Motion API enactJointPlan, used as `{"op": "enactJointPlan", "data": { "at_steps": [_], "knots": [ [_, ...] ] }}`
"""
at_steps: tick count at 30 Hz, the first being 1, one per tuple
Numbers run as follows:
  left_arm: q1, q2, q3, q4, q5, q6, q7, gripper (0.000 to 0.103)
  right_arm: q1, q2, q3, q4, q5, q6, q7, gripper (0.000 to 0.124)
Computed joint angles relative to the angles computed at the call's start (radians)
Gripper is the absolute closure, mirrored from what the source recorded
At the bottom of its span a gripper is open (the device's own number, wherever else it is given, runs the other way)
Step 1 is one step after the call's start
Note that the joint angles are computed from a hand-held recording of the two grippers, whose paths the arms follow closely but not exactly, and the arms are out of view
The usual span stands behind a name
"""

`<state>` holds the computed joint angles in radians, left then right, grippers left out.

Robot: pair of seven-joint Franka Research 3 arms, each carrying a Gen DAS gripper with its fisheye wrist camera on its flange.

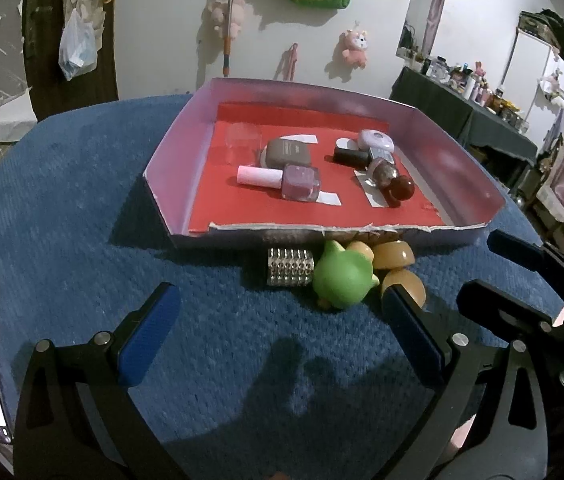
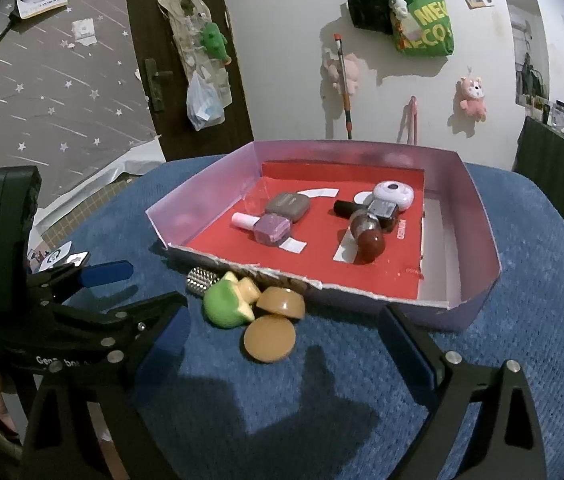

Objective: Organize rigid objects
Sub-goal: 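Withdraw both grippers from the box toward the remaining objects, then grasp the metal grater with the left gripper while the right grasps the brown mushroom toy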

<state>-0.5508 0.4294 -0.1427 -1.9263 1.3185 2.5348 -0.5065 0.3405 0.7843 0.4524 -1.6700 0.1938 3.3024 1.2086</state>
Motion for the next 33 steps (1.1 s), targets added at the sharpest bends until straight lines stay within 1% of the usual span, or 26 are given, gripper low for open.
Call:
{"op": "enactJointPlan", "data": {
  "at_steps": [6,9,12,15,21,28,33],
  "knots": [
    [0.003,0.010,0.002,-0.009,0.011,0.034,-0.028,0.000,0.023,-0.004,-0.029,-0.006,0.011,-0.012,0.009,0.032],
    [0.003,0.017,0.004,-0.007,0.005,0.036,-0.023,0.001,0.033,-0.001,-0.043,-0.005,0.018,-0.018,0.011,0.034],
    [0.005,0.026,0.006,-0.002,-0.013,0.037,-0.019,0.001,0.049,0.005,-0.063,0.006,0.028,-0.035,0.015,0.036],
    [0.007,0.037,0.013,0.006,-0.019,0.052,-0.019,0.001,0.050,0.020,-0.064,0.025,0.037,-0.061,0.012,0.041],
    [0.001,0.044,0.024,0.017,-0.036,0.027,-0.001,0.002,0.075,0.037,-0.091,0.058,0.059,-0.099,-0.001,0.045],
    [0.016,0.051,0.028,0.022,-0.091,-0.004,0.014,0.002,0.075,0.053,-0.088,0.084,0.081,-0.124,-0.027,0.045],
    [0.014,0.063,0.034,0.043,-0.111,-0.023,0.034,0.002,0.089,0.072,-0.096,0.120,0.094,-0.152,-0.046,0.045]
  ]
}}
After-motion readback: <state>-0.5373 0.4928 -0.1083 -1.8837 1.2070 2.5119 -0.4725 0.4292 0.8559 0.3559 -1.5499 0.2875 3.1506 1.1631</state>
